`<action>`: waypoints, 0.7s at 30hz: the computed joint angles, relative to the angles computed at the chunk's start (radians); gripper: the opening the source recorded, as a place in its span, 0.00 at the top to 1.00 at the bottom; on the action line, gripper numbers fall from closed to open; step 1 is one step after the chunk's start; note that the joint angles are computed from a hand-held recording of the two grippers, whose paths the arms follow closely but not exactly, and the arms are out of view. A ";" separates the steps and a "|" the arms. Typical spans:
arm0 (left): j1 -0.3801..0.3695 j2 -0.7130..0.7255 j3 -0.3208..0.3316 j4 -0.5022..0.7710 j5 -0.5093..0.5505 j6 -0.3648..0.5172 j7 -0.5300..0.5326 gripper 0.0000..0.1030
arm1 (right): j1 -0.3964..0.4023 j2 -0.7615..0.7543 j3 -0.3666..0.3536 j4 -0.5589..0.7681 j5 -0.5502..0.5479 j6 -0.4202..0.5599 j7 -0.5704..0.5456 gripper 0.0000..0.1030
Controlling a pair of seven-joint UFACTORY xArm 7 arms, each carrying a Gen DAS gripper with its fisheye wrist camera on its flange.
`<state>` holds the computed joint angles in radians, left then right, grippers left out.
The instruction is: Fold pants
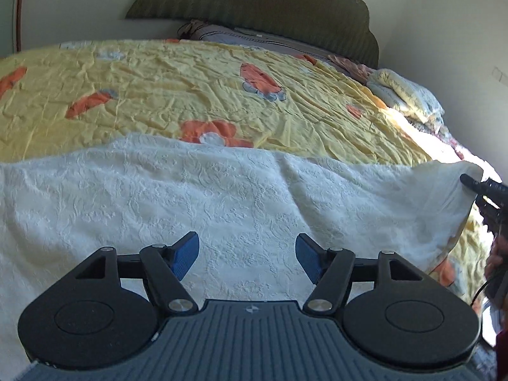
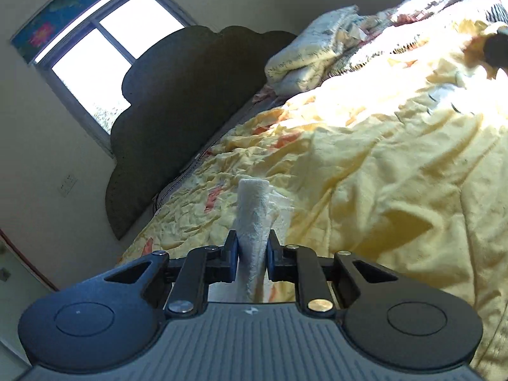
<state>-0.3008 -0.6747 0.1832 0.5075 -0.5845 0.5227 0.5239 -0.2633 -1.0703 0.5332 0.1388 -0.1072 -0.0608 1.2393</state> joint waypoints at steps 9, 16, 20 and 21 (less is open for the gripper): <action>-0.138 0.189 0.308 0.151 -0.548 0.376 0.091 0.17 | 0.034 0.292 0.261 0.367 -0.200 -0.009 -0.301 0.84; -0.135 0.369 0.238 0.233 -0.680 0.452 0.055 0.15 | 0.093 0.384 0.343 0.399 -0.193 0.031 -0.341 0.84; -0.112 0.428 0.179 0.272 -0.748 0.438 0.053 0.16 | 0.155 0.349 0.298 0.376 -0.206 -0.008 -0.383 0.84; -0.104 0.433 0.160 0.281 -0.763 0.416 0.062 0.20 | 0.168 0.353 0.292 0.377 -0.211 -0.023 -0.406 0.84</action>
<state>-0.4050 -0.2413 0.3435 0.7889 -1.3476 0.9389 0.5861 -0.0951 -0.7172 0.8249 0.5158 -0.3186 -0.0839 0.8337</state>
